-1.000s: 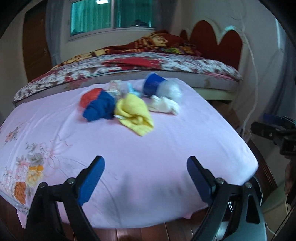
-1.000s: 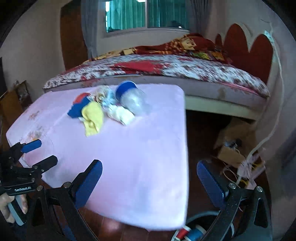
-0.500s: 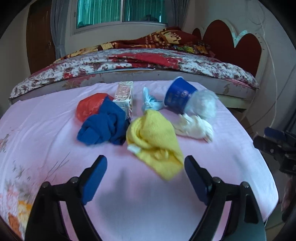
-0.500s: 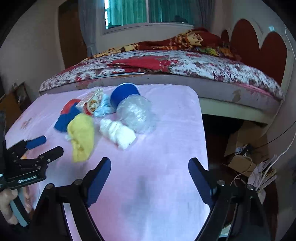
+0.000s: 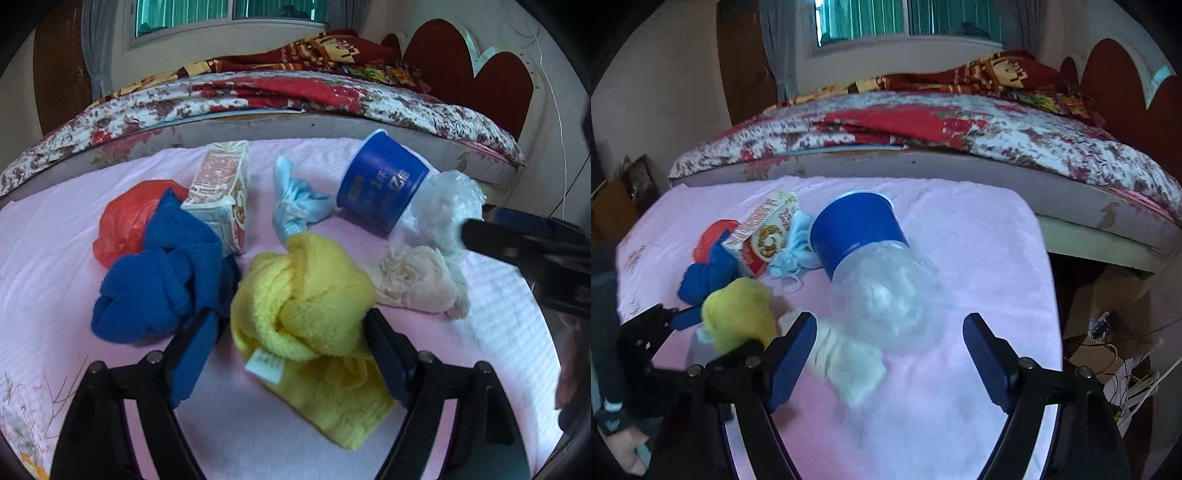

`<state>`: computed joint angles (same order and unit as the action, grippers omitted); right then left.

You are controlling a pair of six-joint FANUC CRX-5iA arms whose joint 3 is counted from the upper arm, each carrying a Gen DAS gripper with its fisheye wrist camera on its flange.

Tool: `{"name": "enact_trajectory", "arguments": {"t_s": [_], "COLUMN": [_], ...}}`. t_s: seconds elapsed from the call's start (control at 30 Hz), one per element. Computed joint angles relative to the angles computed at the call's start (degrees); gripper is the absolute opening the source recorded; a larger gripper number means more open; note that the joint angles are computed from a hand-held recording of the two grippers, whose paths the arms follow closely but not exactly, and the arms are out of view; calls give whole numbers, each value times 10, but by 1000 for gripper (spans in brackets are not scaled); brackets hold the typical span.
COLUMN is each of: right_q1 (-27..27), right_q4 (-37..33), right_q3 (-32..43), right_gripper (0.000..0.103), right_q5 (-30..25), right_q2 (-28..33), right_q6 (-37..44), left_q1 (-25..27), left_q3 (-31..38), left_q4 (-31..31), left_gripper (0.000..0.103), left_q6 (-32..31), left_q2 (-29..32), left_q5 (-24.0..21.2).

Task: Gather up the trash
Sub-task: 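Grasp the yellow towel with the left tool while the right tool grasps the plastic bag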

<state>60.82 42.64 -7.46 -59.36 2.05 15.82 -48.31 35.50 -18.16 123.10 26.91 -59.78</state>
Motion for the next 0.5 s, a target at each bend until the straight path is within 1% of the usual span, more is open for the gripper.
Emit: {"name": "enact_trajectory", "arguments": {"t_s": [0.03,0.07,0.1,0.13,0.17,0.2,0.23,0.3,0.37,0.5], "right_q1": [-8,-17,-22,-29,-34,-39,-41,-41,-35,-12], "right_q4": [-17,-32,-45,-62,-75,-83,-82,-76,-59,-25], "right_q3": [18,29,36,44,45,37,26,5,-6,-23], "right_gripper": [80,72,67,59,52,51,49,48,47,47], "right_q5": [-6,-3,-2,-1,6,24,40,59,61,32], "right_q2": [16,25,30,36,37,31,23,6,-2,-22], "right_q6": [13,21,25,30,31,26,16,-7,-21,-44], "left_q1": [4,8,9,11,14,15,17,18,14,10], "left_q3": [0,1,0,-2,-6,-6,-8,-16,-16,-44], "left_q4": [12,21,28,36,46,53,61,71,66,59], "left_gripper": [76,74,71,69,64,58,54,36,31,29], "left_q6": [-7,-13,-17,-23,-31,-37,-45,-56,-59,-49], "left_q2": [2,4,5,6,5,6,6,3,0,-24], "left_q5": [3,4,5,9,15,18,23,35,37,56]}}
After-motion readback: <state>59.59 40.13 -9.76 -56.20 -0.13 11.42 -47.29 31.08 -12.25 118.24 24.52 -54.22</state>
